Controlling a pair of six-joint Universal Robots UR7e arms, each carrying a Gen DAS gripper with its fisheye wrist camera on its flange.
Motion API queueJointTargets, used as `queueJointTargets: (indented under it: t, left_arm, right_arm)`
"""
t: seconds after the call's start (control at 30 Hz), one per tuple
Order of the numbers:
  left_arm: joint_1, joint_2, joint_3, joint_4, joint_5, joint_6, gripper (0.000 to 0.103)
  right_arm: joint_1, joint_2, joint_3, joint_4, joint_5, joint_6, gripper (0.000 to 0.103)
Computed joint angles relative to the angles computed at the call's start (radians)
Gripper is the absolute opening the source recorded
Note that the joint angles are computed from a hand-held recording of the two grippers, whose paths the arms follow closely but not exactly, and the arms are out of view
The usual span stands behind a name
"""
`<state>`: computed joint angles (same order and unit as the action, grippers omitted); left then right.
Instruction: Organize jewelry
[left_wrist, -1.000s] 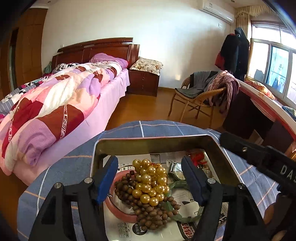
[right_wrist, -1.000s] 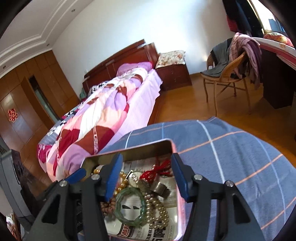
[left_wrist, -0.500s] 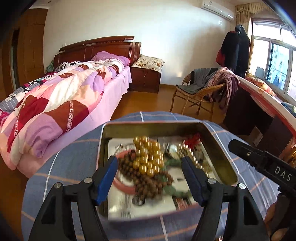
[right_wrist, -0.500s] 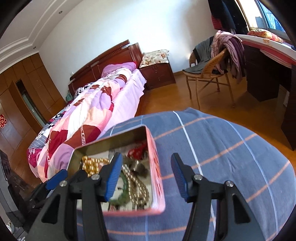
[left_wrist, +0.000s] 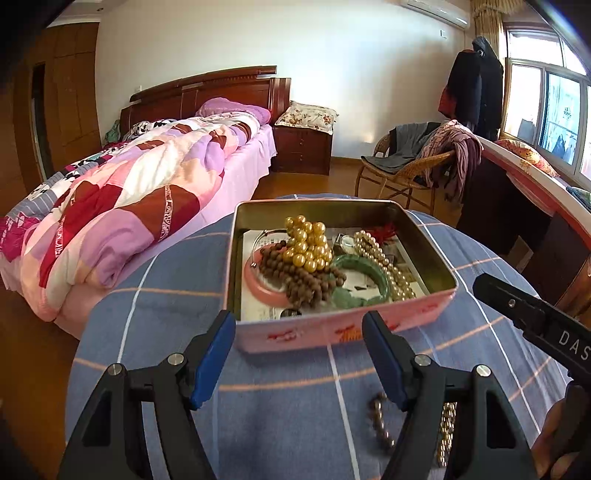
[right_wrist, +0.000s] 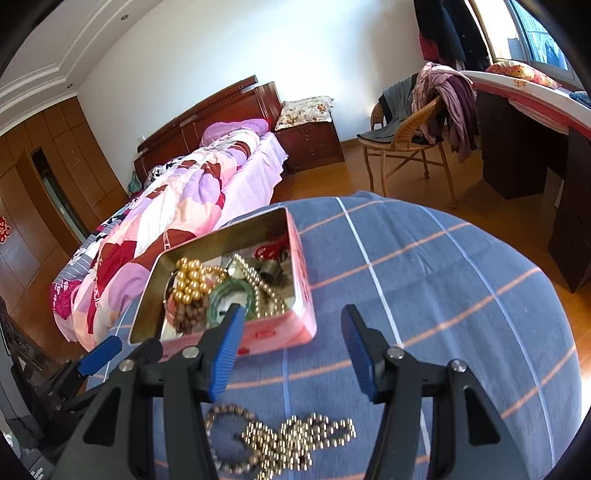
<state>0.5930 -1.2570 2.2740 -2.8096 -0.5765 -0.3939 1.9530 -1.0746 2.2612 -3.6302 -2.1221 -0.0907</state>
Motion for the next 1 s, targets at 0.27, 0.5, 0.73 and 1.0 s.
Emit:
queueJointTargets:
  t: [0.27, 0.5, 0.73, 1.0]
  left_arm:
    - [-0.04, -0.06, 0.043, 0.13, 0.02, -0.122, 0.071]
    - [-0.075, -0.114, 0.076, 0.231, 0.011, -0.201, 0.071]
    - [-0.104, -0.178, 0.126, 0.313, -0.017, -0.285, 0.071]
    - [-0.137, -0.225, 0.166, 0.399, -0.051, -0.359, 0.071]
  right_arm:
    - [0.027, -0.015, 0.044, -0.014, -0.022, -0.004, 0.059]
    - [0.054, -0.032, 0.078, -0.032, -0.053, -0.012, 0.059]
    - [0.053, -0.06, 0.132, -0.042, -0.087, 0.009, 0.059]
    - [0.055, -0.075, 0.181, -0.006, -0.102, 0.036, 0.059]
